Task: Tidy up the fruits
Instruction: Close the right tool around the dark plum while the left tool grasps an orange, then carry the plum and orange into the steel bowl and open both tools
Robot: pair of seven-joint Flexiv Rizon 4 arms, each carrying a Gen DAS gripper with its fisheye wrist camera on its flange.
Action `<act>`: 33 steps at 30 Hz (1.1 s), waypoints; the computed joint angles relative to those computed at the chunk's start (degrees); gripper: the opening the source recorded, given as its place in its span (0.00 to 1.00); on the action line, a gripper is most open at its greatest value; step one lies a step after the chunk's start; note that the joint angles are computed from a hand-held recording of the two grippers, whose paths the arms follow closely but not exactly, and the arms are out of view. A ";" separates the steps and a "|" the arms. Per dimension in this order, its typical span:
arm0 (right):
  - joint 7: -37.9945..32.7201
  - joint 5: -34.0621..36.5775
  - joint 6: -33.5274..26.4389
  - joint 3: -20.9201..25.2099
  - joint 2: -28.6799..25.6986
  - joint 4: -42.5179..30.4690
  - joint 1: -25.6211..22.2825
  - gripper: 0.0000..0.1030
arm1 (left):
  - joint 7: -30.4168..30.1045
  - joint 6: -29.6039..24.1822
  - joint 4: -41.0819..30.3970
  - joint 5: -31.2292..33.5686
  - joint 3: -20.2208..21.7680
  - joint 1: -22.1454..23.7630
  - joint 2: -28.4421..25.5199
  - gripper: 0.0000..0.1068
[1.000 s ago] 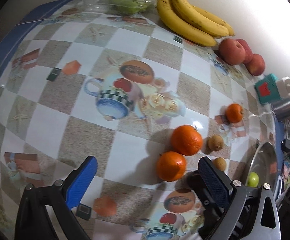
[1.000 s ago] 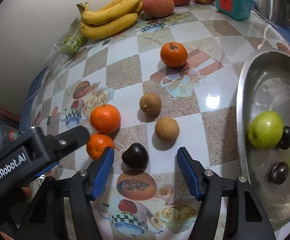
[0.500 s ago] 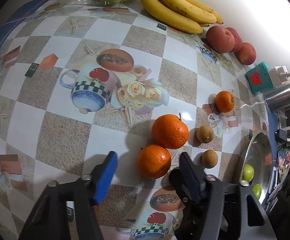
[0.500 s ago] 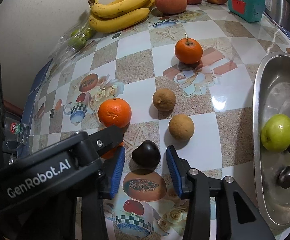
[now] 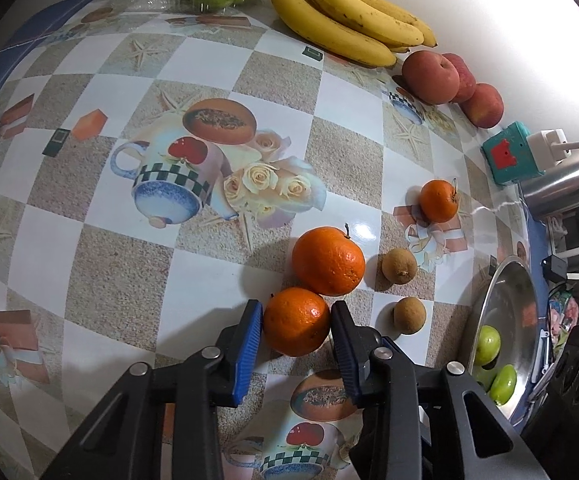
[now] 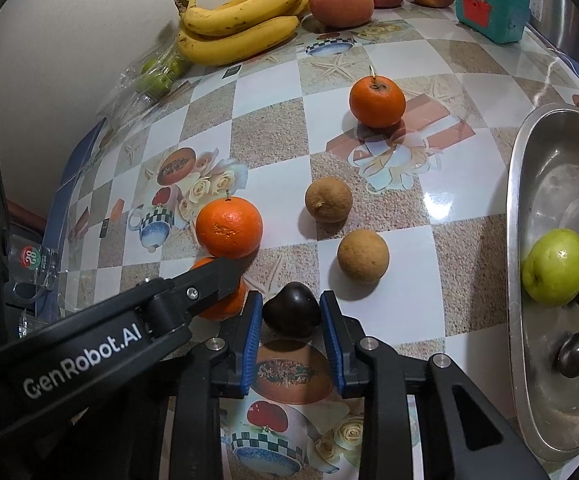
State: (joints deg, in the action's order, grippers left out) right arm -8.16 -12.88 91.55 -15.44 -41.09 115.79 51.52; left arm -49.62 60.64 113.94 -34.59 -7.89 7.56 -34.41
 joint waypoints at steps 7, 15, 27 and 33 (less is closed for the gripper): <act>0.33 1.12 0.67 -0.43 1.29 1.36 0.59 0.30 | 1.61 0.21 0.73 -1.70 -0.82 1.03 1.27 0.35; 3.79 1.66 -0.32 -3.97 4.86 4.24 3.70 0.30 | 4.74 2.29 1.97 -6.11 -1.89 1.44 3.52 0.35; 10.09 -6.05 -3.37 -7.06 9.50 7.26 2.55 0.30 | 5.49 8.19 2.48 -7.21 -2.64 -1.13 4.54 0.35; 14.13 -8.66 -1.48 -15.03 11.94 12.87 7.57 0.29 | 5.06 10.14 2.14 -5.73 -3.53 -2.33 4.63 0.35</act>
